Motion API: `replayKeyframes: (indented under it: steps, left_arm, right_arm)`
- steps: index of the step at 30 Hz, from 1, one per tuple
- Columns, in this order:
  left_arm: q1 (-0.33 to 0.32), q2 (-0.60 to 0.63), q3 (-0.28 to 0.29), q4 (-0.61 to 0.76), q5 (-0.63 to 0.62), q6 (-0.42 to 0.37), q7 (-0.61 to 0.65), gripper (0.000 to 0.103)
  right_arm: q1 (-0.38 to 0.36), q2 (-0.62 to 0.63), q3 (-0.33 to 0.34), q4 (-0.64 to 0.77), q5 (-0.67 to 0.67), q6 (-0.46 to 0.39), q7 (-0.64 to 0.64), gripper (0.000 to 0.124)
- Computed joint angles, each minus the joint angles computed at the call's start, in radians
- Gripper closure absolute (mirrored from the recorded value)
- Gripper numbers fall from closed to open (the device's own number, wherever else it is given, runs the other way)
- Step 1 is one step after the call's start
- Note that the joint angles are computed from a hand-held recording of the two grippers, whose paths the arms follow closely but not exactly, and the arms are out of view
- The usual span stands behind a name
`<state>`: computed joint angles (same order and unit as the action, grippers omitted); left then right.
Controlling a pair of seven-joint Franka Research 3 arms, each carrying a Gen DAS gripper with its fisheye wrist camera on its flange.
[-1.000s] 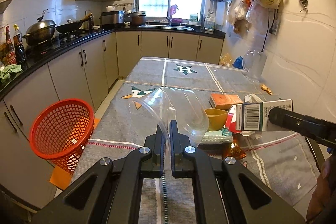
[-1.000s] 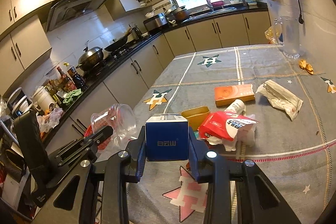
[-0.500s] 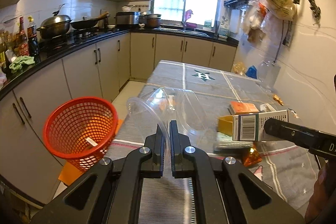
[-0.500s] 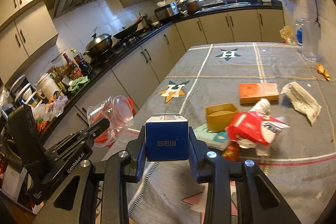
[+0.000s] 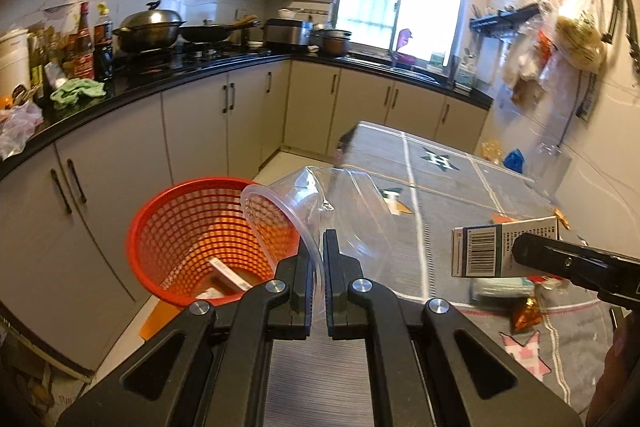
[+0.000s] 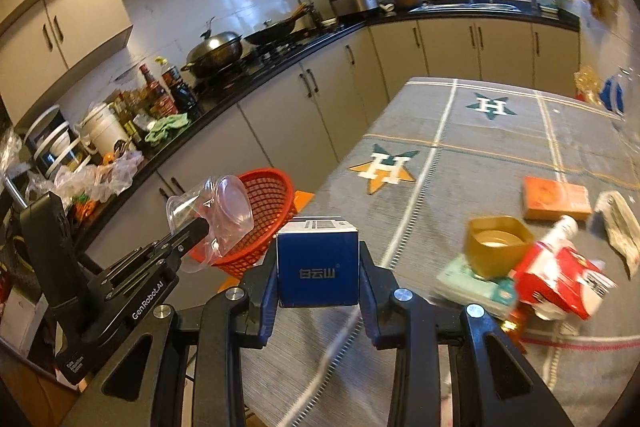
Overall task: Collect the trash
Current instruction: 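Carry the bag and box to the red basket and release both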
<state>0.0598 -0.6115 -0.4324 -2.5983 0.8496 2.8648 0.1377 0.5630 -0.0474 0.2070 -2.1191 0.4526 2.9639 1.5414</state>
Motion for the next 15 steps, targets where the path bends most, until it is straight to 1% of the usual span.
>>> replayKeyframes:
  steps: [7, 15]
  left_arm:
    - [0.013, -0.014, 0.032, -0.038, -0.014, 0.004, 0.004, 0.099]
    - [0.042, -0.012, 0.060, -0.070, -0.035, 0.018, 0.026, 0.099]
  right_arm:
    - [0.014, 0.102, 0.013, 0.124, -0.065, -0.054, 0.026, 0.087]
    - [0.031, 0.216, 0.019, 0.270, -0.104, -0.130, 0.034, 0.087]
